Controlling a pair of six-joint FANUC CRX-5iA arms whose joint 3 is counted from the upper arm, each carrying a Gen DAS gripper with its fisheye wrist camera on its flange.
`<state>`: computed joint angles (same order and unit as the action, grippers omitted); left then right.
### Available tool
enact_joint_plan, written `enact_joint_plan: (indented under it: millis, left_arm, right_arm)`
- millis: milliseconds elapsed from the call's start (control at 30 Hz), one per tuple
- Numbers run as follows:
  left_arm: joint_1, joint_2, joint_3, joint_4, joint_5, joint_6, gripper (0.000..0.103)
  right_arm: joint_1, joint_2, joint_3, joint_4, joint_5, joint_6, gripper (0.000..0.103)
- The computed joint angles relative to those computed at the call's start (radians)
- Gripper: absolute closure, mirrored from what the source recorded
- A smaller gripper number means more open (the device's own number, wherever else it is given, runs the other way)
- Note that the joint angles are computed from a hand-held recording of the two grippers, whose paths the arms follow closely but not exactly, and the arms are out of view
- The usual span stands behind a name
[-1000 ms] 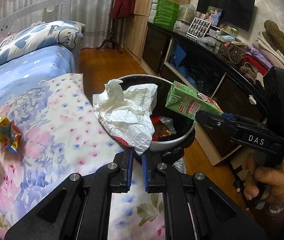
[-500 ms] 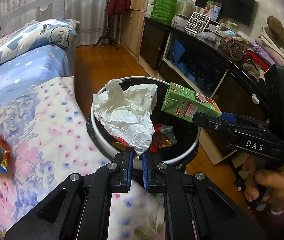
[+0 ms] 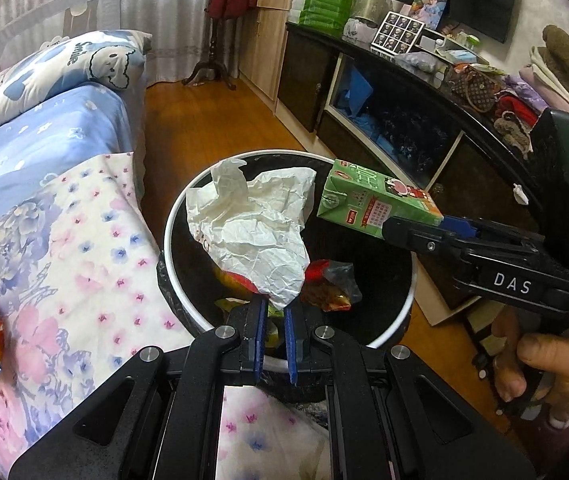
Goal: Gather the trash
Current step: 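Carry the tissue and milk carton over the bin and open both tools, then move both open tools back over the trash on the bed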
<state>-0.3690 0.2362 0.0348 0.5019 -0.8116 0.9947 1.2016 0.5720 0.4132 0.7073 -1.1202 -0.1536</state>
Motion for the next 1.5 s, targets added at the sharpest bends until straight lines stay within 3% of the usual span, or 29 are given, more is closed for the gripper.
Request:
enact_joint_plan:
  millis: [333,400,467,500,733,900,1167,1500]
  left_arm:
    - [-0.001,0.03,0.041,-0.015,-0.029,0.026,0.094]
    - [0.003,0.03,0.041,-0.014,-0.034,0.034,0.085]
    - [0.008,0.016,0.019,-0.002,-0.016,0.029,0.065]
    - [0.011,0.006,0.004,0.009,-0.004,0.021,0.062]
    - [0.043,-0.072,-0.11,0.064,0.047,-0.015,0.05]
    - [0.085,-0.141,-0.212,0.085,0.078,-0.023,0.046]
    - [0.188,-0.242,-0.35,0.086,0.09,-0.008,0.039]
    - [0.337,-0.368,-0.483,0.118,0.117,-0.01,0.035]
  right_arm:
    - [-0.017,0.014,0.033,-0.041,0.0,0.049,0.046]
    - [-0.018,0.011,0.03,-0.043,0.006,0.039,0.044]
    - [-0.023,0.005,0.024,-0.048,0.021,0.029,0.044]
    - [-0.023,0.001,0.018,-0.046,0.028,0.017,0.044]
    - [-0.006,-0.007,-0.003,0.006,0.033,-0.05,0.034]
    - [0.012,0.004,0.007,0.048,0.032,-0.101,0.016]
    - [0.035,0.074,0.123,0.029,0.036,-0.082,0.007]
    - [0.058,0.264,0.442,-0.027,0.0,0.093,0.006]
